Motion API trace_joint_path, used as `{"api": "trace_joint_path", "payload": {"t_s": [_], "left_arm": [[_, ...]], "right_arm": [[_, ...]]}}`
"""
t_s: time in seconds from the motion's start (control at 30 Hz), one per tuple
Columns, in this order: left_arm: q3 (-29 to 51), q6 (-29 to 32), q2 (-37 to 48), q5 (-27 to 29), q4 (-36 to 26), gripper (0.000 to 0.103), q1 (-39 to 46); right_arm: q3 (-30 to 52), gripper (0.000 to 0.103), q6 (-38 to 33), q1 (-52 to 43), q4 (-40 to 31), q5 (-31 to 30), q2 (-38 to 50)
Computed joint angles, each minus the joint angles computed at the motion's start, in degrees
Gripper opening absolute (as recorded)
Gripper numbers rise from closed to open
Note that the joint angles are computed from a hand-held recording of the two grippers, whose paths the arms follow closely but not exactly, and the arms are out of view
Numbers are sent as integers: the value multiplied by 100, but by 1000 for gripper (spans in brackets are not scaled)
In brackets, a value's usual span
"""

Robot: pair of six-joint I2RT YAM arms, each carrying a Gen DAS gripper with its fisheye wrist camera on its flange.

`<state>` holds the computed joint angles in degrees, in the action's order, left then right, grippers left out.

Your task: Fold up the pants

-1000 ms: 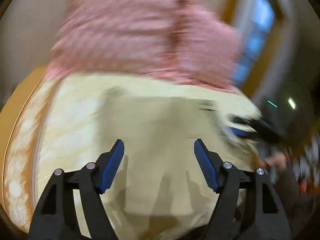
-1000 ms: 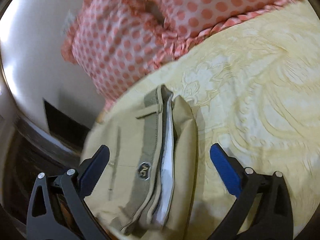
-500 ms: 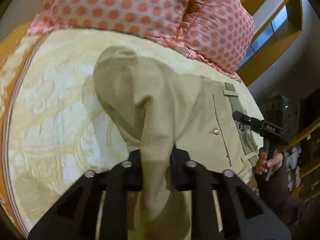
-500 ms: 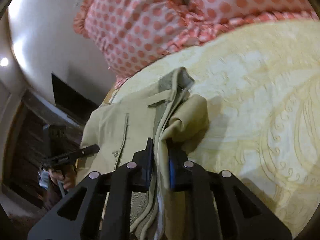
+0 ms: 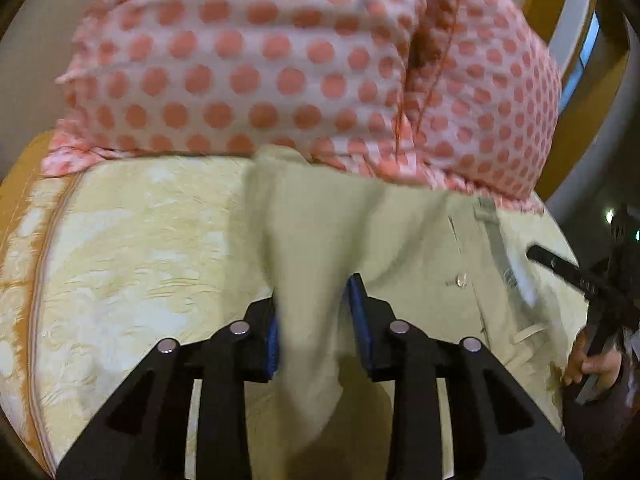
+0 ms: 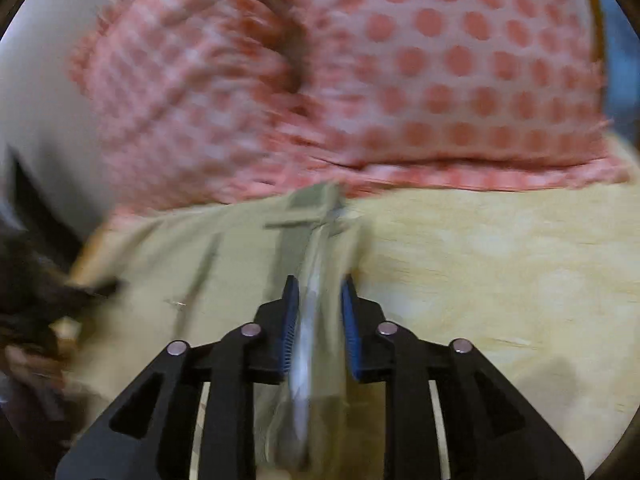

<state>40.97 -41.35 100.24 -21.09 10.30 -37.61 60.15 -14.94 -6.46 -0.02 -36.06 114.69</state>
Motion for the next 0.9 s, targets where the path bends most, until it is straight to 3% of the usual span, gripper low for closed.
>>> {"api": "trace_joint_path", "payload": {"t_s": [0.03, 0.1, 0.17, 0.27, 0.3, 0.33, 0.4, 0.47, 0.5, 0.53, 0.6, 0.7, 0.8, 0.87, 0.9], "left_arm": [[-159, -8, -242, -284, -15, 30, -186], [-625, -90, -784, -372, 273, 30, -575], [-793, -185, -850, -39, 581, 31, -772], [-160, -325, 100, 830, 323, 32, -615], [125, -407, 504, 982, 138, 26, -495], [331, -477, 764, 1001, -28, 12, -428], [173, -779, 671, 845, 25, 7, -449], [-116, -1042, 225, 339, -103, 27, -864], [-256, -1272, -55, -316, -327, 57, -1356], [-239, -1519, -143, -720, -611, 85, -1688], [148, -2467, -13, -1741, -1848, 92, -2633], [850, -3618, 627, -2192, -3116, 100, -3389], [1445, -4349, 1285, -2219, -4022, 101, -3670], [1597, -4646, 1536, -2098, -4302, 101, -3705], [1629, -4692, 1634, -1990, -4283, 101, -3682]], "right_arm": [[-98, 53, -123, -156, -164, -453, -101], [-189, 74, -523, -296, -680, -1040, -207], [-186, 74, -1000, -208, -1274, -1241, -169], [5, 74, -889, 192, -1701, -593, 179], [48, 75, -729, 261, -1583, -498, 294], [-39, 75, -546, 313, -1318, -252, 230], [-291, 75, -262, 342, -1195, 124, -69], [-1188, 83, -326, 284, -733, 358, -853], [-1678, 96, -452, 220, -448, 323, -1241], [-2270, 102, -515, 203, -56, 376, -1666], [-3242, 102, -589, 282, 679, 671, -2241], [-4222, 102, -350, 597, 1632, 1391, -2535], [-4592, 102, 25, 857, 2280, 1717, -2360], [-4920, 102, 305, 1280, 2864, 2441, -2437], [-5026, 102, 400, 1343, 3067, 2523, -2441]]}}
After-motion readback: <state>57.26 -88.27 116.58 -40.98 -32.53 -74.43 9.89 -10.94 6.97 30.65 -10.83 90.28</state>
